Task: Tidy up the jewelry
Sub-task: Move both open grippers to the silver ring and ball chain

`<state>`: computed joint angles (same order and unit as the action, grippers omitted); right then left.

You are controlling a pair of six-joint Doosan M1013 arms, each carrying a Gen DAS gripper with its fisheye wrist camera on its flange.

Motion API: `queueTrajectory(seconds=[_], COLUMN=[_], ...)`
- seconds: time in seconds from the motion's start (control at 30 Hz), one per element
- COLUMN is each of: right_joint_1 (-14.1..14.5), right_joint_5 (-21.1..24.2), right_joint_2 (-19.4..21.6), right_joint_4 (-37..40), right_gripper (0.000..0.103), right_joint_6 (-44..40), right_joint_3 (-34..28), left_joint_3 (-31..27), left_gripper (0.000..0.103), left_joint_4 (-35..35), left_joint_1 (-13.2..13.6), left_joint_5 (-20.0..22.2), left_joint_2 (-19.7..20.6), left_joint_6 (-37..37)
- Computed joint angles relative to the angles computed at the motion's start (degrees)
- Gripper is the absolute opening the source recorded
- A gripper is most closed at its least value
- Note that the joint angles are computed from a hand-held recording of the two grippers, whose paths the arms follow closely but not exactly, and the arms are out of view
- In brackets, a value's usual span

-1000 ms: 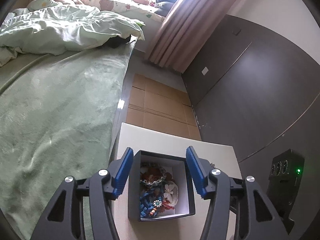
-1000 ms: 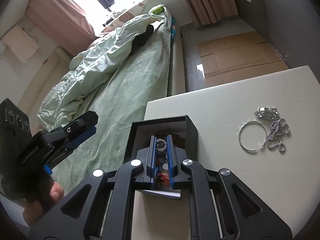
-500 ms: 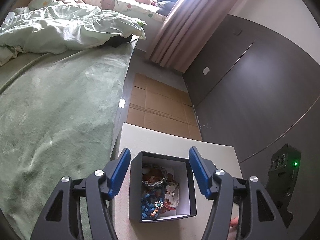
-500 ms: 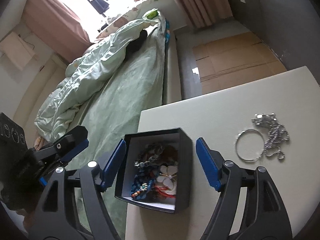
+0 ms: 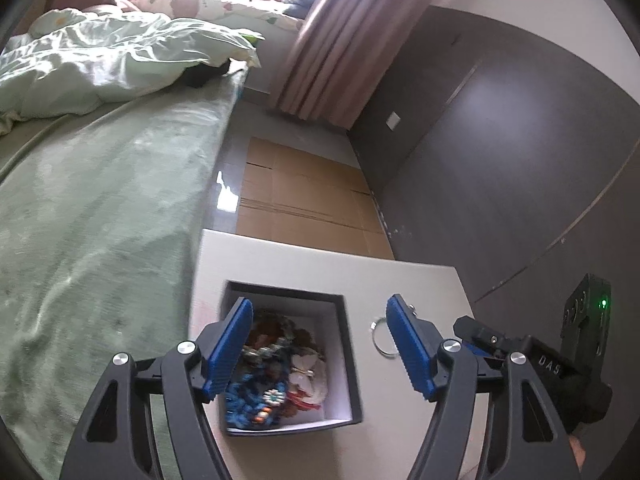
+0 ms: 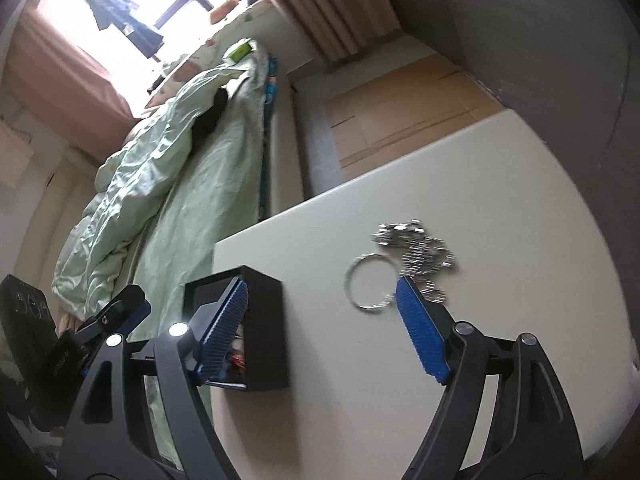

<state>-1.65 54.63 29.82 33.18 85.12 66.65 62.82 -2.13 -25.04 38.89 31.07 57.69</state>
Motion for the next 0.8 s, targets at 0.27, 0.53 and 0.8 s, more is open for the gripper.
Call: queueTrajectory(seconds=[0.27,0.53,0.8], right_joint_1=[-2.2,-3.6,-4.5], right_joint_5=[0.9,1.3,2.3], right_joint_2=[-0.5,-0.7,-0.1], right_joint_4=[-3.0,-5.4,-5.7], right_gripper=[0.077,0.077,0.077], right_joint_6=[3.7,4.6,4.7], right_joint_3=[0.7,0.7,-0.1], left_joint_3=[-3.8,-10.6,-17.5], left_gripper=[0.067,0.053,0.047], left_joint_4=[-2.5,-1.8,0.0], left_joint_1=[-2.2,-4.4,-6.1], left_joint_5=[2.7,7.0,13.9], left_joint_2=[2.7,7.0,12.0], left_joint_6=[6.0,10.4,14.6])
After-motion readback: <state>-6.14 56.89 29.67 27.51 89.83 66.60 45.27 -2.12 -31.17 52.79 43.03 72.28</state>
